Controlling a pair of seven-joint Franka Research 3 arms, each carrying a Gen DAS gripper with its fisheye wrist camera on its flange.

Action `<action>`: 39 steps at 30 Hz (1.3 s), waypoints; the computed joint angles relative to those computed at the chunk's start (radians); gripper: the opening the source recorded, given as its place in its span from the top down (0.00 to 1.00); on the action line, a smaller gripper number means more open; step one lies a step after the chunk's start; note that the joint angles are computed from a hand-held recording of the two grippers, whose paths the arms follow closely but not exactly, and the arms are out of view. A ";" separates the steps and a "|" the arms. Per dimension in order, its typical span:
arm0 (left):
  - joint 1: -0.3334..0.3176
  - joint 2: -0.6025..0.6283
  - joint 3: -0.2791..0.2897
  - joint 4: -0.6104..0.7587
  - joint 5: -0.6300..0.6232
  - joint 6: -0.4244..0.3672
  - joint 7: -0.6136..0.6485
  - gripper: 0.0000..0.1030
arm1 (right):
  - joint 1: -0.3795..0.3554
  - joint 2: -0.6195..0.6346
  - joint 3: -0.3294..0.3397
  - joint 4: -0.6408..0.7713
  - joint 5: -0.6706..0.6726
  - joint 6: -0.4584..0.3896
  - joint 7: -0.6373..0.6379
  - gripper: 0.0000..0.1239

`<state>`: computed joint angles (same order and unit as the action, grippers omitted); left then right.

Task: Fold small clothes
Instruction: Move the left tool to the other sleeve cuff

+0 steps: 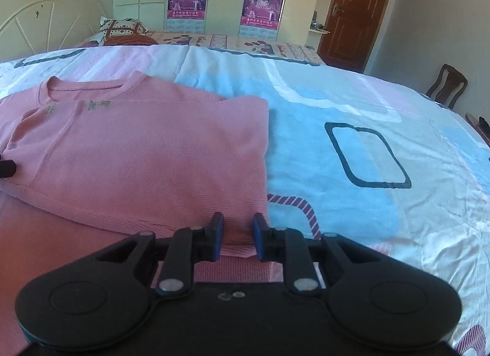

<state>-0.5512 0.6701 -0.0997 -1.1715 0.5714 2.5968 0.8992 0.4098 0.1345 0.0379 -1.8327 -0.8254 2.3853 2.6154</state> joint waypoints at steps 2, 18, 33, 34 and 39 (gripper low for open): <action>0.004 -0.009 -0.001 -0.019 0.001 0.010 0.003 0.61 | 0.005 -0.008 0.000 -0.001 -0.020 -0.002 0.024 0.83; 0.024 -0.078 0.031 -0.124 0.022 0.072 -0.049 0.44 | 0.040 0.026 -0.002 0.054 -0.041 -0.117 0.035 0.71; 0.167 -0.646 0.225 -0.900 0.493 0.013 -0.940 0.32 | 0.104 0.209 -0.005 0.296 0.033 0.001 0.013 0.69; 0.197 -0.669 0.233 -0.931 0.530 0.036 -1.019 0.34 | 0.115 0.236 -0.009 0.332 0.051 0.003 -0.007 0.69; 0.356 -0.676 0.270 -0.976 0.702 0.220 -1.407 0.42 | 0.170 0.361 -0.031 0.510 0.146 -0.004 -0.075 0.70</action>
